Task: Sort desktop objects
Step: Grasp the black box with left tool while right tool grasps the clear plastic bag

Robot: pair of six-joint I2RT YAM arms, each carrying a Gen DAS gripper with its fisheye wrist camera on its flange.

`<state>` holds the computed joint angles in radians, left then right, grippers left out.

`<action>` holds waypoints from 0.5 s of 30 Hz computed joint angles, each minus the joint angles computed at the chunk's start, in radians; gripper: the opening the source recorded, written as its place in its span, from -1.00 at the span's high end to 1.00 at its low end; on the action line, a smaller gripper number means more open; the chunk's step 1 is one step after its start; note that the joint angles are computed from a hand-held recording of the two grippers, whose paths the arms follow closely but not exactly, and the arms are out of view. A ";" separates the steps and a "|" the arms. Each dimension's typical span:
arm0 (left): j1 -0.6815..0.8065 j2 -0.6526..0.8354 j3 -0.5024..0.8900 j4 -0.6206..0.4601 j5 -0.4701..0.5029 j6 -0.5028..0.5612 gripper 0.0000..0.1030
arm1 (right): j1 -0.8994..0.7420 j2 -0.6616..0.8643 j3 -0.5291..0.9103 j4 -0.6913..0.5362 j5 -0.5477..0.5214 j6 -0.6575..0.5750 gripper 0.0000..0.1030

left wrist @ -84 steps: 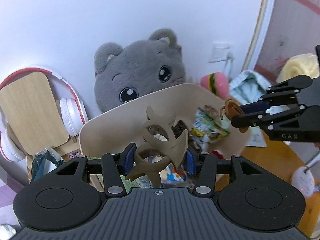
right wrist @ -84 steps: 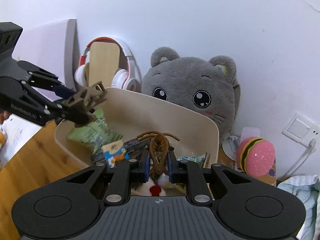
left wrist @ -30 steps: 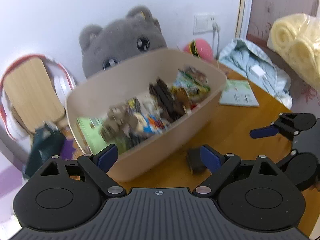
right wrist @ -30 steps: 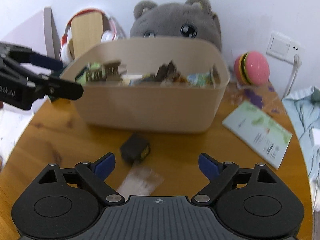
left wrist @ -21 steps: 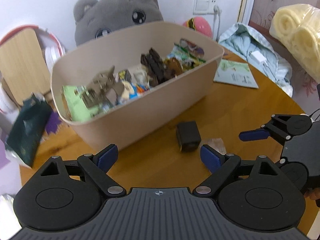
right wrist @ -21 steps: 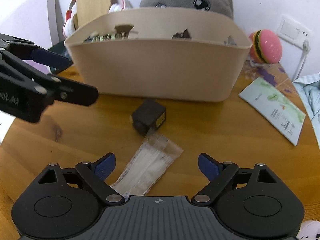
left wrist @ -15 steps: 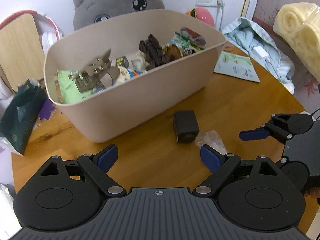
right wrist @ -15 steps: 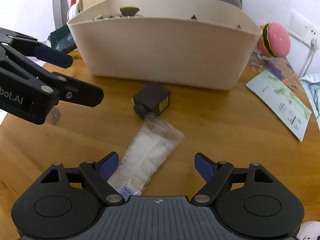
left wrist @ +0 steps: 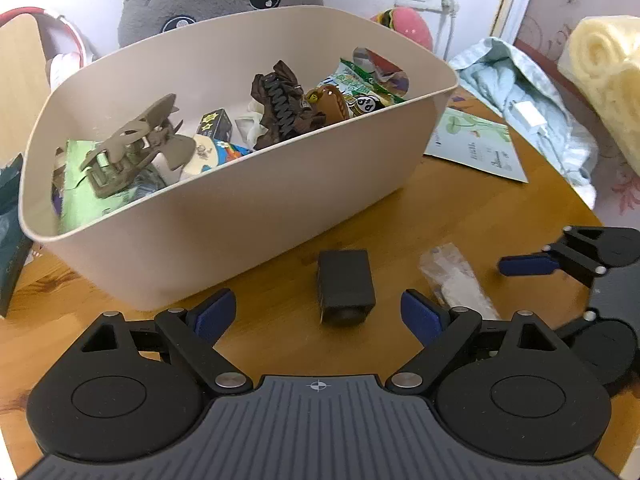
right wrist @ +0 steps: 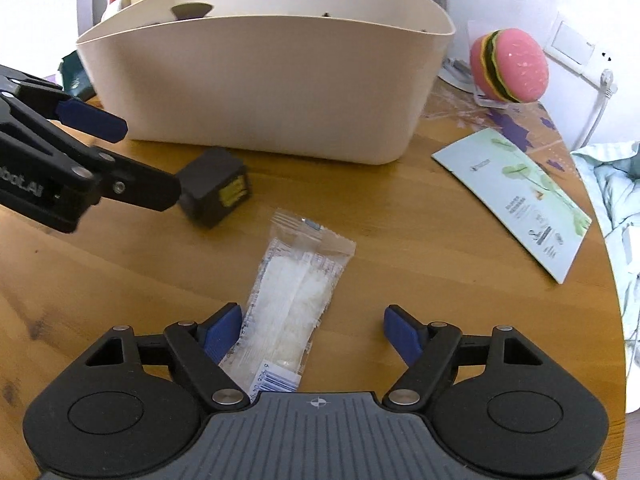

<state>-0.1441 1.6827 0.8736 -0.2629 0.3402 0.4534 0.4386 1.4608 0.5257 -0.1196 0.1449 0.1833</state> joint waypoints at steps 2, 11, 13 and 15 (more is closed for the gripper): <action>-0.020 0.022 0.010 0.014 -0.012 -0.023 -0.77 | -0.023 -0.004 -0.009 0.006 -0.012 -0.010 -0.54; -0.069 0.086 0.019 0.072 -0.092 -0.082 -0.76 | -0.058 -0.008 -0.026 0.032 -0.049 -0.027 -0.50; -0.072 0.093 0.014 0.094 -0.120 -0.086 -0.73 | -0.064 -0.009 -0.026 0.035 -0.055 -0.031 -0.39; -0.066 0.117 0.038 0.063 -0.109 -0.075 -0.42 | -0.072 -0.012 -0.027 0.036 -0.062 -0.035 -0.22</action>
<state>-0.2102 1.8001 0.9120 -0.1996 0.2309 0.3788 0.3670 1.4484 0.4990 -0.0835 0.0829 0.1480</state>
